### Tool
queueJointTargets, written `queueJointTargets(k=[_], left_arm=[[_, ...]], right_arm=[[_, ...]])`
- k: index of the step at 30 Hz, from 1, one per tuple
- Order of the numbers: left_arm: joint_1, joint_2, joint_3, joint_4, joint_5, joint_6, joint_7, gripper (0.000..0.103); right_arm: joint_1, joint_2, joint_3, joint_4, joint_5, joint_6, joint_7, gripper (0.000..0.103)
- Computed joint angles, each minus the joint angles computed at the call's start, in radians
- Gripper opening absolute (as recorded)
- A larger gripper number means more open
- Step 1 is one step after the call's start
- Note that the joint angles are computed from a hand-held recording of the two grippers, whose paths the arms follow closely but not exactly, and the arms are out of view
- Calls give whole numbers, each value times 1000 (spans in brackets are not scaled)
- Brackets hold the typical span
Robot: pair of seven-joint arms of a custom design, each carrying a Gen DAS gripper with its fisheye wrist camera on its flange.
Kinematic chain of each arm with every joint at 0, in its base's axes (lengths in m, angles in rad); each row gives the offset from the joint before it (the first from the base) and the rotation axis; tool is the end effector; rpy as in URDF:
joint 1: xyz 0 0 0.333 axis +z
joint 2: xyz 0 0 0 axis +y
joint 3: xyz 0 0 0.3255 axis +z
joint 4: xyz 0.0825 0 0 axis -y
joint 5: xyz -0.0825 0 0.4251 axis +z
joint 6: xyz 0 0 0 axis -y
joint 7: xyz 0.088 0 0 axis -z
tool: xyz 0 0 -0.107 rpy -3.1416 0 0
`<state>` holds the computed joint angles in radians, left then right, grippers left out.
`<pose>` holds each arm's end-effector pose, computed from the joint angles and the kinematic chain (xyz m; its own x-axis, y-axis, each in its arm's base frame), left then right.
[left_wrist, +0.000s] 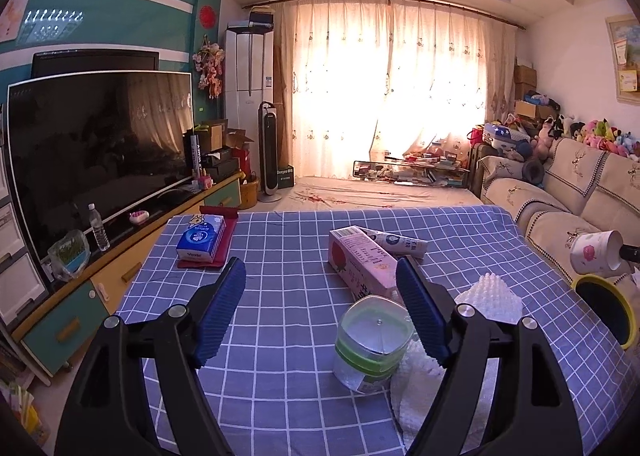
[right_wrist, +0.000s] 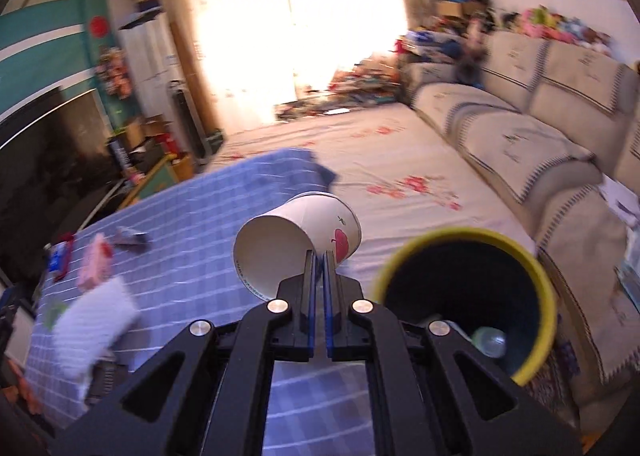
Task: Collect trash
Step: 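Carry the paper cup over the bin and open the right gripper, then grasp the white foam net with the left gripper and lift it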
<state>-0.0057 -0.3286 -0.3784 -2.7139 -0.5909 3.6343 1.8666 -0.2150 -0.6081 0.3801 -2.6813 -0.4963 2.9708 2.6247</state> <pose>0.4324 -0.1033 0.4480 -0.0297 -0.9996 -0.0007 -0.3562 0.0112 -0.9343 0.4254 0.1100 0.4844 -0.2981 -0.9369 -0.1827 -0.5384 0.3231 -0.7783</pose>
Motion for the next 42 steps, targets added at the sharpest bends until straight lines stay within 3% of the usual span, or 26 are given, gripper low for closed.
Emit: queueJointTargets(k=[10, 14, 17, 18, 23, 24, 29, 33, 36, 37, 40, 41, 42], left_arm=[[-54, -8, 6, -28, 67, 45, 24, 80], [-74, -10, 18, -34, 108, 41, 16, 80], [-88, -9, 25, -36, 141, 38, 6, 80], [-96, -10, 30, -38, 160, 36, -1, 80], [-157, -5, 103, -39, 327, -11, -78, 80], [-163, -4, 108, -35, 354, -37, -87, 80], [-186, 9, 129, 4, 483, -143, -137, 80], [-54, 21, -34, 61, 441, -235, -92, 80], [21, 40, -97, 105, 476, -312, -95, 80], [27, 47, -98, 117, 493, -336, -105, 80], [-44, 78, -14, 148, 529, -403, -115, 80], [-34, 81, -20, 154, 545, -423, -127, 80], [9, 81, -61, 160, 573, -439, -152, 80]], right_arm=[[-87, 74, -16, -21, -84, -79, 111, 7], [-115, 76, 10, -1, -166, -38, 191, 19], [-155, 88, 51, 30, -228, 30, 253, 22], [-193, 90, 88, 44, -256, 61, 286, 25], [-517, 15, 420, 105, -347, 207, 457, 40], [-539, 5, 453, 111, -330, 199, 437, 41], [-529, 28, 455, 106, -276, 197, 365, 43], [-529, 43, 459, 102, -229, 232, 321, 44], [-529, 42, 467, 100, -200, 248, 282, 47], [-524, 45, 465, 99, -191, 252, 268, 48], [-509, 61, 460, 99, -162, 252, 223, 48], [-506, 64, 461, 98, -151, 254, 211, 48], [-505, 68, 462, 99, -140, 256, 199, 48]])
